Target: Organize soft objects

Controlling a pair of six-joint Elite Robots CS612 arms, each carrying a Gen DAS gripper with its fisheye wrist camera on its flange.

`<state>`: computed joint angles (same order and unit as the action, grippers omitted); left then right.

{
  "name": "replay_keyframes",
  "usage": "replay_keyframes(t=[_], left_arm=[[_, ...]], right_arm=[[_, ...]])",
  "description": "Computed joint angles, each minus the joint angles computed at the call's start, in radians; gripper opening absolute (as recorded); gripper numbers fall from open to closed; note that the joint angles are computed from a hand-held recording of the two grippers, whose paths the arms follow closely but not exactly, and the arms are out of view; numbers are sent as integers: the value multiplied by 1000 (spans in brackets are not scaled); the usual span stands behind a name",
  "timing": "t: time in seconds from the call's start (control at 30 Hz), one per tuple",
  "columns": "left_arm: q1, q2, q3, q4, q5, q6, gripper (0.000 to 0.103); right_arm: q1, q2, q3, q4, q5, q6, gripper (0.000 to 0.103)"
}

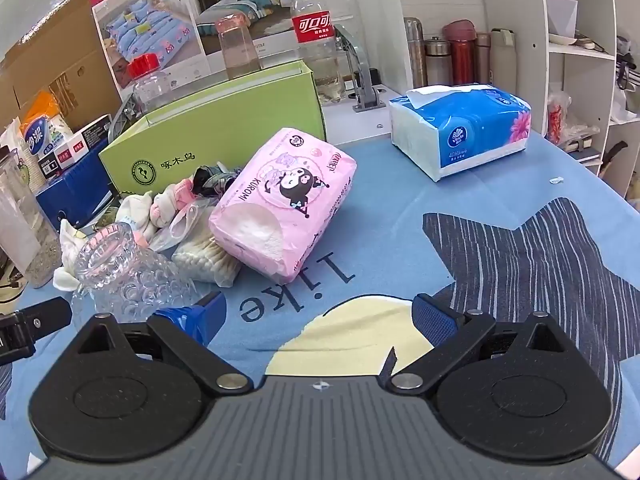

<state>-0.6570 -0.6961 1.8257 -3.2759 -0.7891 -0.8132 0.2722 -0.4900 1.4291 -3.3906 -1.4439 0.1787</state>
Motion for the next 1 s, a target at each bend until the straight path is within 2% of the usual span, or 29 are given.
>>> replay_keyframes(t=[0.4, 1.0], left_arm=[[-2, 10, -14, 13, -2, -19, 102], [6, -3, 3, 16, -16, -31, 102]], right_arm=[[1, 11, -17, 8, -4, -6, 87], [-4, 1, 3, -11, -7, 7, 87]])
